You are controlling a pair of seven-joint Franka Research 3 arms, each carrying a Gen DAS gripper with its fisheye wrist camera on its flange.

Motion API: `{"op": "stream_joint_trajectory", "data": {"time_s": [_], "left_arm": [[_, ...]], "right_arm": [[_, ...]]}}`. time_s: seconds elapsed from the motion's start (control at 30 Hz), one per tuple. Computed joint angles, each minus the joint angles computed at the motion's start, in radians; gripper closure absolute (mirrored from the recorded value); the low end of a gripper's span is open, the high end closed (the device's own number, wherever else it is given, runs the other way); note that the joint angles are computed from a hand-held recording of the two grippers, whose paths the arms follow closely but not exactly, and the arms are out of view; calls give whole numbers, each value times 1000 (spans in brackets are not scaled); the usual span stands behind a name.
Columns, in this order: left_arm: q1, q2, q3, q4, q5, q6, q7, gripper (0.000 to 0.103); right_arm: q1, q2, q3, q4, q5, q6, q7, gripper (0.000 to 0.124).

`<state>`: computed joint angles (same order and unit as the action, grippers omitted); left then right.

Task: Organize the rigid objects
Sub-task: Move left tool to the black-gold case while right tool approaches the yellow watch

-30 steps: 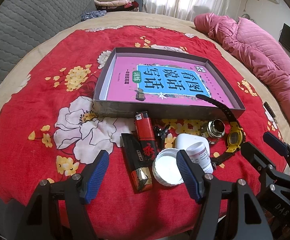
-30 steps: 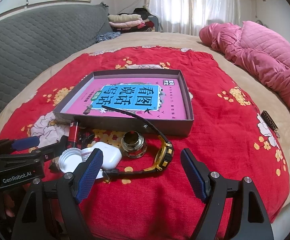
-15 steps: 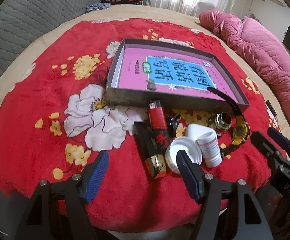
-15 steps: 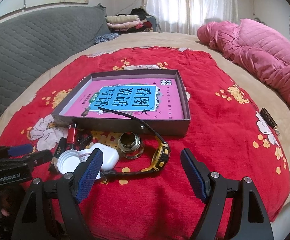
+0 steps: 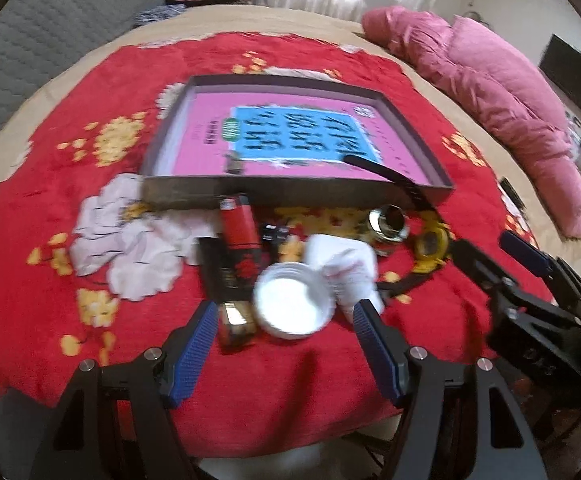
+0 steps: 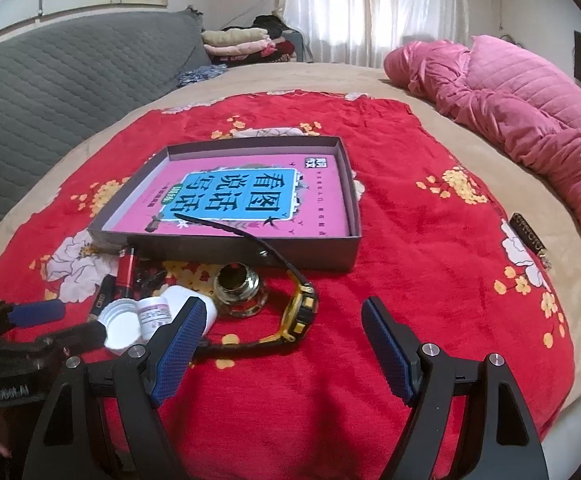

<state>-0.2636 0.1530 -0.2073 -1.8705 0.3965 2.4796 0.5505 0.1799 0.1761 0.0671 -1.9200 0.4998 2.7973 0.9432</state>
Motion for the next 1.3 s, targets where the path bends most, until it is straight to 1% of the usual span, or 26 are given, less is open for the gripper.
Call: {"op": "stream_joint_trajectory", "data": {"time_s": [0.1, 0.23, 0.37, 0.5, 0.57, 0.73, 0.97, 1.07, 1.13, 1.3], "left_arm": [[1, -2, 2, -5, -6, -4, -2, 34], [18, -38, 11, -61, -25, -9, -52, 34], [30, -54, 9, -82, -45, -51, -72, 34], [32, -51, 6, -75, -39, -98, -79, 34], [32, -52, 4, -78, -40, -100, -75, 34], [21, -17, 2, -37, 0, -163, -67, 34], [26, -3, 11, -33, -5, -155, -78, 34], [31, -10, 16, -44, -4, -145, -99, 34], [34, -16, 20, -48, 9, -147, -122, 34], [51, -11, 24, -57, -3, -112, -132, 34]], "right_arm": [[-1, 14, -12, 15, -22, -24, 33, 43], [-5, 37, -21, 40, -45, -56, 80, 43], [-16, 44, -16, 48, -40, -65, 84, 43], [-19, 45, -14, 50, -39, -66, 83, 43], [-21, 47, -13, 51, -36, -67, 81, 43], [-18, 53, -16, 59, -50, -81, 93, 43], [-17, 74, -18, 75, -66, -92, 112, 43], [-16, 91, -24, 90, -82, -100, 131, 43], [-13, 103, -28, 97, -99, -91, 146, 43], [-9, 137, -33, 126, -137, -90, 181, 43]]}}
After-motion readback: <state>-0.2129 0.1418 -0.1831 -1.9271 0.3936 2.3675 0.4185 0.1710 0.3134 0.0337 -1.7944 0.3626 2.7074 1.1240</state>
